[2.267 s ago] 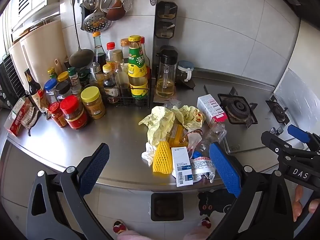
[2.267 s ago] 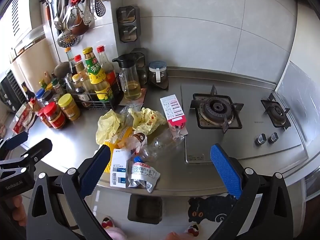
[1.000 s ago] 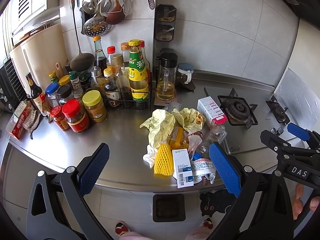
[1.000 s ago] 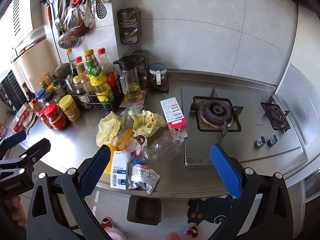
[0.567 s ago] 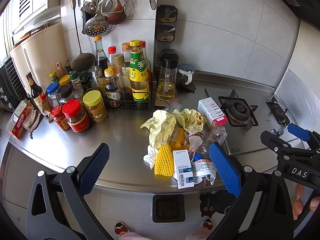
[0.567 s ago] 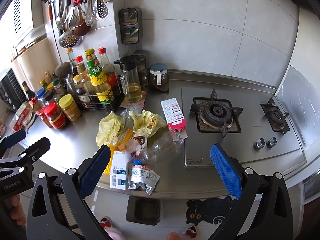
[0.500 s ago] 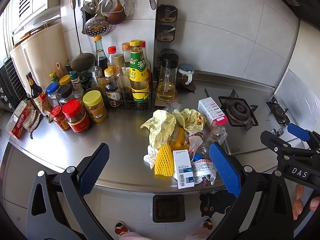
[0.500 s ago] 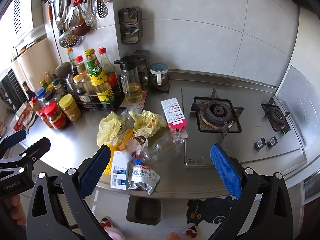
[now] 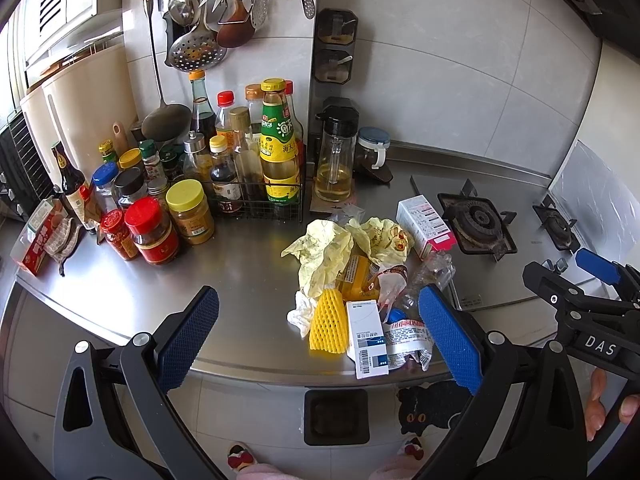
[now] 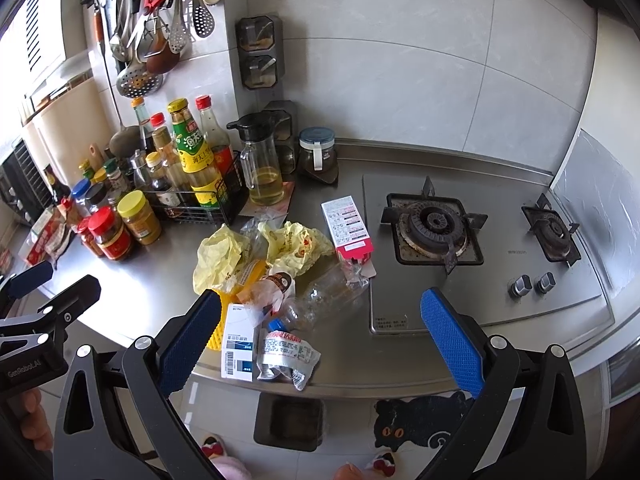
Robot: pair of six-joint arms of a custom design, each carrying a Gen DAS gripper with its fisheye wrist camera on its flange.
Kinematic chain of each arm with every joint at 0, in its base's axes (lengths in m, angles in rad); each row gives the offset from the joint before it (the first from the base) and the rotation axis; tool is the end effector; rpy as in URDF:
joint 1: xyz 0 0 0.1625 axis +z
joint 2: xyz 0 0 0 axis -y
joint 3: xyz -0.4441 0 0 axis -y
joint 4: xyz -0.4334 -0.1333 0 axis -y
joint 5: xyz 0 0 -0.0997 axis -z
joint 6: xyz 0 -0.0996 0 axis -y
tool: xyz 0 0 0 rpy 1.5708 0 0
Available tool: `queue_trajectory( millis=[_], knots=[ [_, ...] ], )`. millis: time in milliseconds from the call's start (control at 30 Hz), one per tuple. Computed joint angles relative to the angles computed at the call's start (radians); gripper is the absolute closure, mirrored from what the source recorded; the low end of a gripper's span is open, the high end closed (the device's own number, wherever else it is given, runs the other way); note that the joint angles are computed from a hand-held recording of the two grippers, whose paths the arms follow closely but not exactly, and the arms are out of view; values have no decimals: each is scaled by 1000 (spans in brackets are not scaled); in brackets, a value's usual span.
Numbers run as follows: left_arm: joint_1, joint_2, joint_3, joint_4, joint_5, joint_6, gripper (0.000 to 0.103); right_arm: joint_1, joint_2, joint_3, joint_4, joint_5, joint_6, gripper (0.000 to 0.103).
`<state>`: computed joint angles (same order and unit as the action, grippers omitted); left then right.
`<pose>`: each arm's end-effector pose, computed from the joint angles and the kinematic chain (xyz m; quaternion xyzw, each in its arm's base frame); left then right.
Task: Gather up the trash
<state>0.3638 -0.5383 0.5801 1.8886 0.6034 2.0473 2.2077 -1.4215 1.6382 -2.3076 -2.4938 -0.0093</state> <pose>-0.5786 -0.4507 0.3543 0.1321 0.8649 -0.3532 0.3312 0.4035 -0.4549 0.5059 0.1662 -0.8569 0.3518 0.3382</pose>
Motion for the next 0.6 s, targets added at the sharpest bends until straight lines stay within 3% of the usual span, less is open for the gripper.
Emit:
queue_trajectory(
  millis=[233,467,600],
  knots=[
    [4,-5,9,-14,3,11,8,-4,-12,15,-27,18,-6,3],
    [20,-49,114,-132,0,76,8,-64,-49,75,-67,121,-38,3],
    [51,-69,172,-195,70,98,8,-115,-58,107,-34,126,3,3]
  ],
)
